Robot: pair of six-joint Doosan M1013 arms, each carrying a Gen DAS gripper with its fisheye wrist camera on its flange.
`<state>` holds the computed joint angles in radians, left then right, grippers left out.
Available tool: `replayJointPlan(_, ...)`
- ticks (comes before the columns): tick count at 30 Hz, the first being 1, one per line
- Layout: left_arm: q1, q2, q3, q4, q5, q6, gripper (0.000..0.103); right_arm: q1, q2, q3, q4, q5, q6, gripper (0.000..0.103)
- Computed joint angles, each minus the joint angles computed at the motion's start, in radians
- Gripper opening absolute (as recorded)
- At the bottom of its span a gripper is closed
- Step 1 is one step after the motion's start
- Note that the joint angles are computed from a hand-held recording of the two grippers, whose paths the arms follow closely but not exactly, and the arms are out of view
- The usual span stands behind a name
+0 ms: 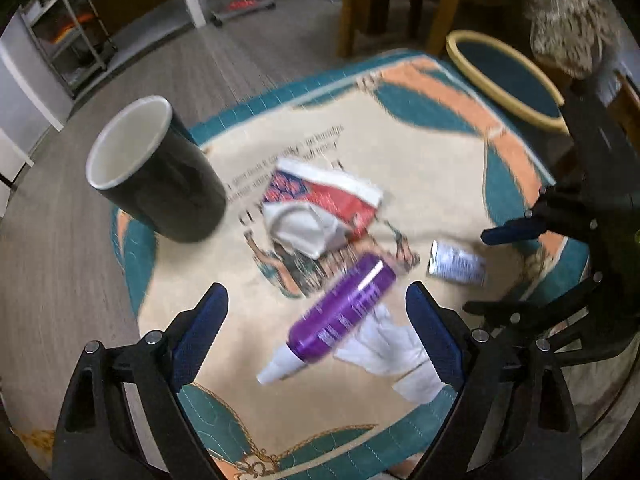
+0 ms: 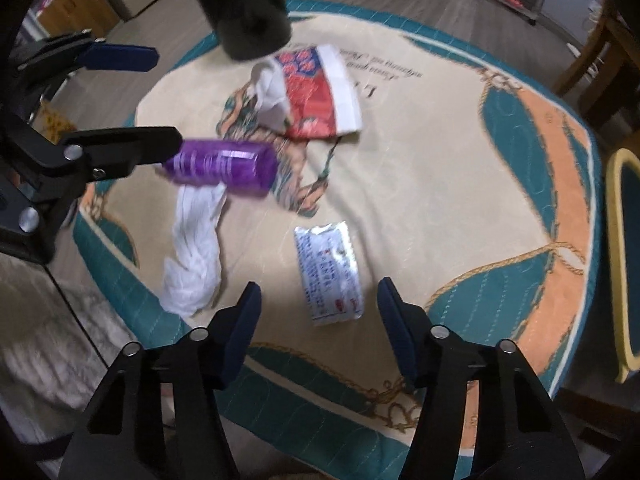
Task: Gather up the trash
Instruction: 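Return both tools to the remaining trash on the cushion, then grasp the purple spray bottle with the left tool while the right tool grasps the medicine packet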
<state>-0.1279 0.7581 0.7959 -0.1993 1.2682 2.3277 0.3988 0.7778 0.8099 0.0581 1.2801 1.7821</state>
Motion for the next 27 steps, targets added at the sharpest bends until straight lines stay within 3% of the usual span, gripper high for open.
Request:
replayJointPlan(6,-0.011,0.020,-0.005,0.058,0.044,-0.010,0.083,0.008,0.016,-0.011,-0.018,0.012,0.003,0.049)
replayJointPlan(10,-0.028,0.033,-0.009,0.116,0.060,-0.019,0.076,0.007,0.015,-0.012,-0.018,0.003,0.024,0.028)
replayJointPlan(14,-0.039,0.047,-0.021,0.142,0.093,-0.012,0.055,0.001,0.002,-0.001,-0.007,-0.017,0.045,0.026)
replayJointPlan(18,-0.049,0.044,-0.008,0.165,0.077,0.014,0.041,-0.010,-0.022,0.018,-0.003,-0.047,0.064,0.026)
replayJointPlan(23,-0.053,0.042,-0.021,0.146,0.082,0.020,0.035,-0.030,-0.050,0.037,-0.030,-0.081,0.132,0.026)
replayJointPlan(27,-0.050,0.028,-0.021,0.111,0.054,0.029,0.034,-0.049,-0.091,0.088,-0.033,-0.156,0.169,0.026)
